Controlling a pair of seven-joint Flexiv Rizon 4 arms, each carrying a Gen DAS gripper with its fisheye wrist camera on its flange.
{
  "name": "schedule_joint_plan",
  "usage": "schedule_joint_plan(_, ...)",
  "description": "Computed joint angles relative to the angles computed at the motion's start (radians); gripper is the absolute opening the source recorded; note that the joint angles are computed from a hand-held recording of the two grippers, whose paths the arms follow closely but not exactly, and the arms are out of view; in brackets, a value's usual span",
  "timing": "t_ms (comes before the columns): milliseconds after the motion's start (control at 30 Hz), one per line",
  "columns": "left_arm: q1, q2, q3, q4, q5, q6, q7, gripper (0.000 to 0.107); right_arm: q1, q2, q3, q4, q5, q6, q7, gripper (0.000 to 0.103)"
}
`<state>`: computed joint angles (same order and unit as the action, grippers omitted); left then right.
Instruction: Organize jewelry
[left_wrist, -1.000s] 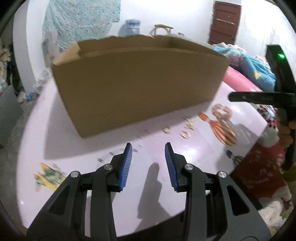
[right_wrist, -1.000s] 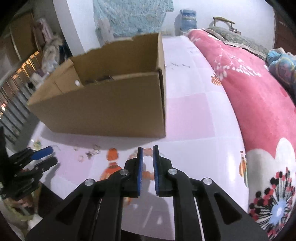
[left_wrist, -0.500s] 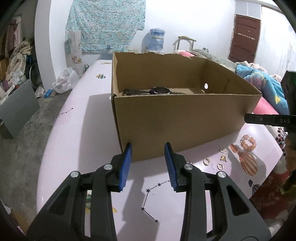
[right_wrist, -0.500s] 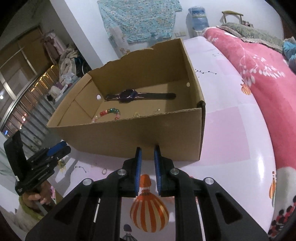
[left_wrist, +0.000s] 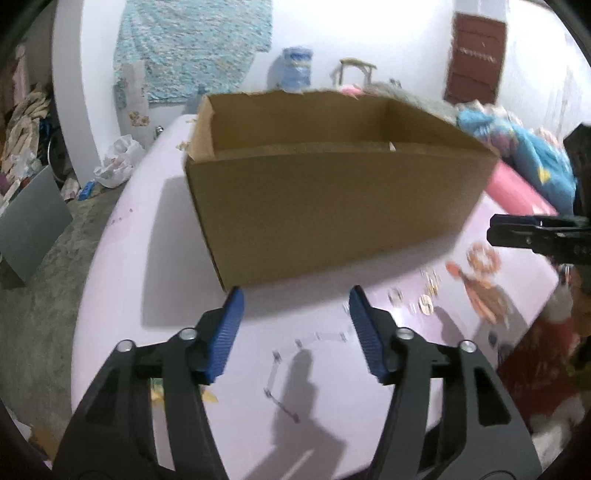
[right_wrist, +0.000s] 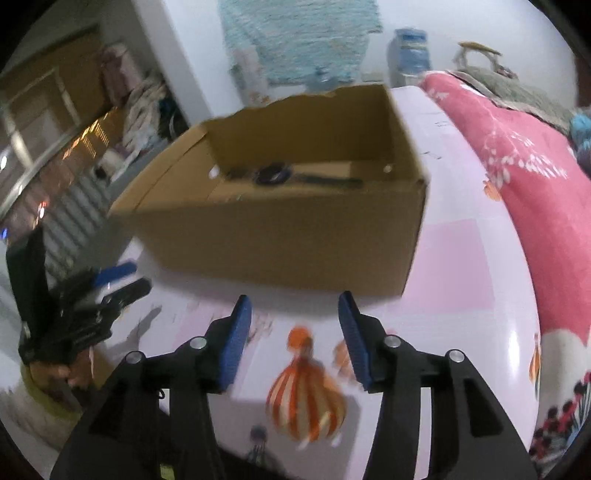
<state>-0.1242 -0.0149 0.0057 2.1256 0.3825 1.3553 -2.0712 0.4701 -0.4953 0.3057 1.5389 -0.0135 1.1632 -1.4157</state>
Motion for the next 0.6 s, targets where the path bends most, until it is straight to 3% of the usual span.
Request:
schedule_joint_plan(233, -0.033, -0.01, -0.029, -0.04, 0.08, -0.188, -0.031, 0.078, 0.053, 0.061, -0.036, 0.13, -0.06, -0.043, 0.062, 0.058)
schedule_joint_plan(300, -0.037, -0.015, -0.023, -0.046, 0.108, -0.185, -0.064, 0.084, 0.112, 0.075, -0.111, 0.183, -0.174, -0.013, 0.165, 0.058)
schedule_joint_plan(400, -0.038, -0.025, -0.017, -0.05, 0.102, -0.19, -0.073, 0.092, 0.15, 0.082, -0.163, 0.225, -0.305, 0.014, 0.272, 0.068)
schedule_joint_plan(533, -0.029, -0.029, -0.005, -0.014, 0.007, -0.144, -0.051, 0.095, 0.162, 0.073, -0.182, 0.231, -0.414, 0.01, 0.358, 0.081)
schedule_joint_plan(600, -0.03, -0.03, -0.001, -0.02, 0.031, -0.148, -0.065, 0.095, 0.158, 0.075, -0.178, 0.238, -0.442, 0.007, 0.384, 0.085)
